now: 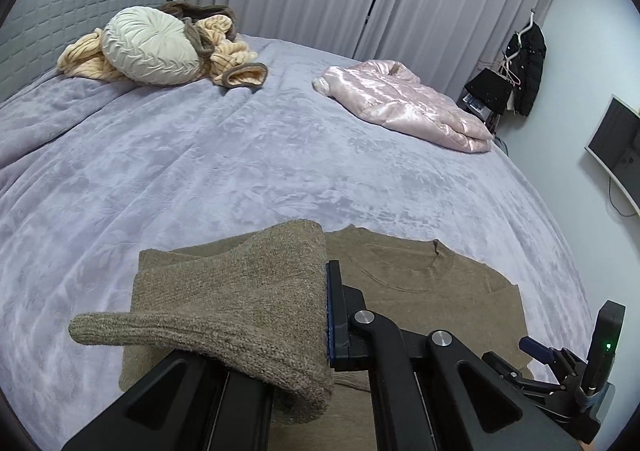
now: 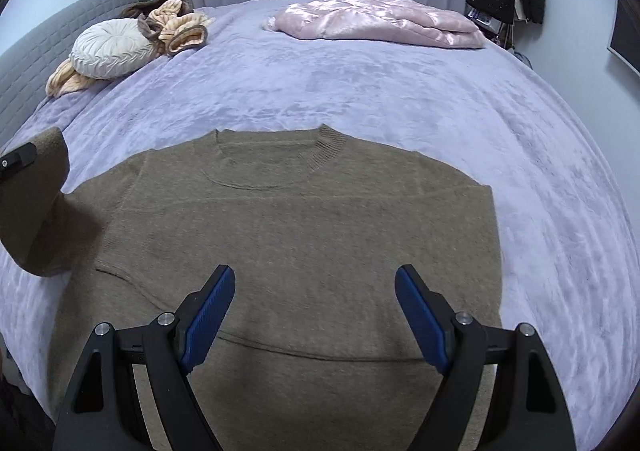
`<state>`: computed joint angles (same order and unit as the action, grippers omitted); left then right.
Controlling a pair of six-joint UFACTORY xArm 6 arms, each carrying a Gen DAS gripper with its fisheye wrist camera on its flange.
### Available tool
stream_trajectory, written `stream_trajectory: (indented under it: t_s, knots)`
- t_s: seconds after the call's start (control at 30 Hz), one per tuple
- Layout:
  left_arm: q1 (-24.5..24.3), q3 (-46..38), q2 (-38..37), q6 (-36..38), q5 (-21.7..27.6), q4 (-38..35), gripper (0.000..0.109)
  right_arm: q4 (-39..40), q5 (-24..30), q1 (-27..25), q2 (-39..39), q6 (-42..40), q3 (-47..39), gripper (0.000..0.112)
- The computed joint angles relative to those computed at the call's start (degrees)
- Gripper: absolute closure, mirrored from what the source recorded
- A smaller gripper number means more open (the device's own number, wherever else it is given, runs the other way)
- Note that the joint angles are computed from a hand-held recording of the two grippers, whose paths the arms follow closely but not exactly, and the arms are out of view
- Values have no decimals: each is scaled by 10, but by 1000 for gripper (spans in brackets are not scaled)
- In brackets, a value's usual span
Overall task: Fold small clothes
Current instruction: 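Lift the sleeve with the left gripper and carry it across the body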
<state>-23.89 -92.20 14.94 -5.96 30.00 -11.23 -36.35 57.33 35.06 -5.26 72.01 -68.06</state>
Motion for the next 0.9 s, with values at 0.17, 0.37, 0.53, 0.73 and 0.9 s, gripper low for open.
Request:
stream_trajectory:
  t_s: [0.17, 0.37, 0.53, 0.73, 0.9]
  knots:
    - [-59, -34, 26, -41, 16, 76, 103, -1, -29, -18, -69, 34, 86, 28]
    - [-128, -88, 78, -87, 49, 142, 103, -2, -49, -42, -135, 51, 155, 28]
    - [-168, -141, 131, -101, 81, 162, 103, 3, -67, -66, -184, 61, 206, 28]
    - [-192, -198, 178, -106, 120, 194, 103, 7, -95, -86, -222, 74, 254, 28]
    - [-203, -219, 197, -98, 132, 200, 103, 13, -113, -99, -245, 80, 284, 28]
